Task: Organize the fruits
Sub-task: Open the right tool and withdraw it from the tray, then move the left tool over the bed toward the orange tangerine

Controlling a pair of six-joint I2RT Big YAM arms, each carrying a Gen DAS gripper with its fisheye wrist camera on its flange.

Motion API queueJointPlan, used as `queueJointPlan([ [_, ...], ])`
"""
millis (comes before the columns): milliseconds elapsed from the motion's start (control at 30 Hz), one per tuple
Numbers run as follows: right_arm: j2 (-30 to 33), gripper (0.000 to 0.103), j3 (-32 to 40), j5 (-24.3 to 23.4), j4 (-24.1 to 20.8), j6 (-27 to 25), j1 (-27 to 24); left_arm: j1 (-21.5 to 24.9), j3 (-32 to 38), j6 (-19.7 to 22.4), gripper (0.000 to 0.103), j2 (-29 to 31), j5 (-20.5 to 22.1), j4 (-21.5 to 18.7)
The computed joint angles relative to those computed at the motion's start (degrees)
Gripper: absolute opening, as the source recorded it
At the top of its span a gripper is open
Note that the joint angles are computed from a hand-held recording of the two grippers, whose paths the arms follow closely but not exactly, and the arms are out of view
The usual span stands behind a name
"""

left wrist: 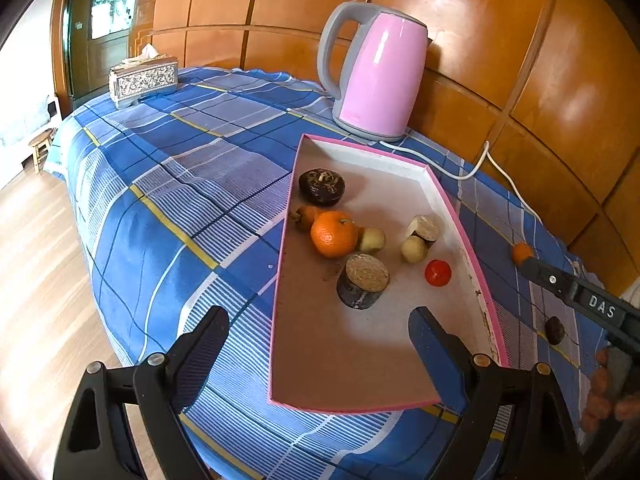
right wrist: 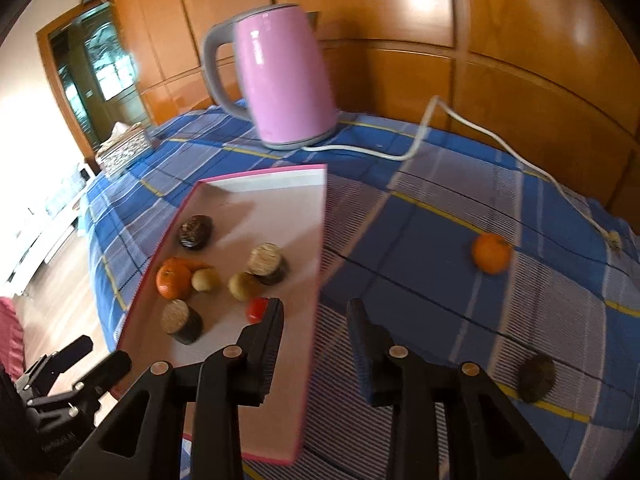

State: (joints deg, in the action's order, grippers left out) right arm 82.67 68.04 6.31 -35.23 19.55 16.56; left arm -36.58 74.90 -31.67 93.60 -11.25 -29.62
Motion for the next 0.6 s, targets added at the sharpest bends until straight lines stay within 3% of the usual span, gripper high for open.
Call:
queueJointPlan([
  [600, -12.49, 0.036, -14.48, 9.03, -0.66, 9.71, -8.02, -1.89, 1.89, 3.39, 0.092, 0.91, 0.85, -0.68],
])
